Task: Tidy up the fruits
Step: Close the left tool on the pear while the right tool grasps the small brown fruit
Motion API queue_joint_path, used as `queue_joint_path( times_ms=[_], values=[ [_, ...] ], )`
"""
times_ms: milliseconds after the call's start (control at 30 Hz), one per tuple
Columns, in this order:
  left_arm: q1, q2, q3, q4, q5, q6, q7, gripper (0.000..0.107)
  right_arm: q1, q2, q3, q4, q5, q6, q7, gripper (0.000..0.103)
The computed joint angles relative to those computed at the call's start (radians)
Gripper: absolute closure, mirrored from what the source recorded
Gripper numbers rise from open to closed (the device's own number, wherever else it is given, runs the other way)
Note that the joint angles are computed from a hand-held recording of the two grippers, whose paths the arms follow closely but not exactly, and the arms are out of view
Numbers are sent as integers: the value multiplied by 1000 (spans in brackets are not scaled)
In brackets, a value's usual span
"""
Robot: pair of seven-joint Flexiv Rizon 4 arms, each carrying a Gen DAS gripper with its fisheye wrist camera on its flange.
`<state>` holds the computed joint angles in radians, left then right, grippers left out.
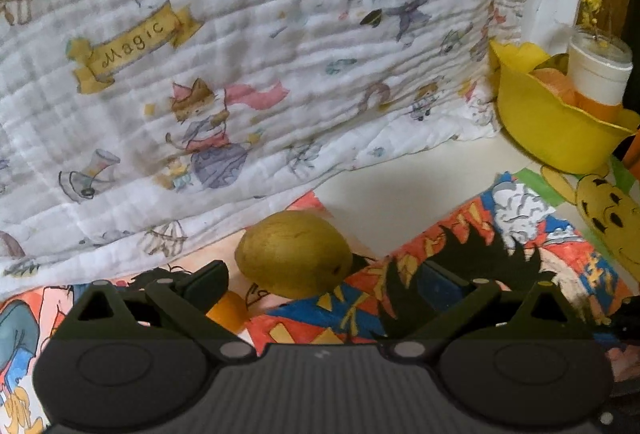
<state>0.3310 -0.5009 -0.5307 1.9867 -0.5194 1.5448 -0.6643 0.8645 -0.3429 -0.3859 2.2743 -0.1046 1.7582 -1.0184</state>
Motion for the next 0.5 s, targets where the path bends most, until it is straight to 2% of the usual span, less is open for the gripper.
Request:
queue_joint_path(
  times_ms=[133,500],
  values=[
    [-7,-17,13,-20,6,-15,5,7,17,-11,-11,-7,-1,6,-8,71],
    [6,-50,-6,-38,20,-1,27,19,19,-18,-3,-19,12,7,-31,71]
  ],
)
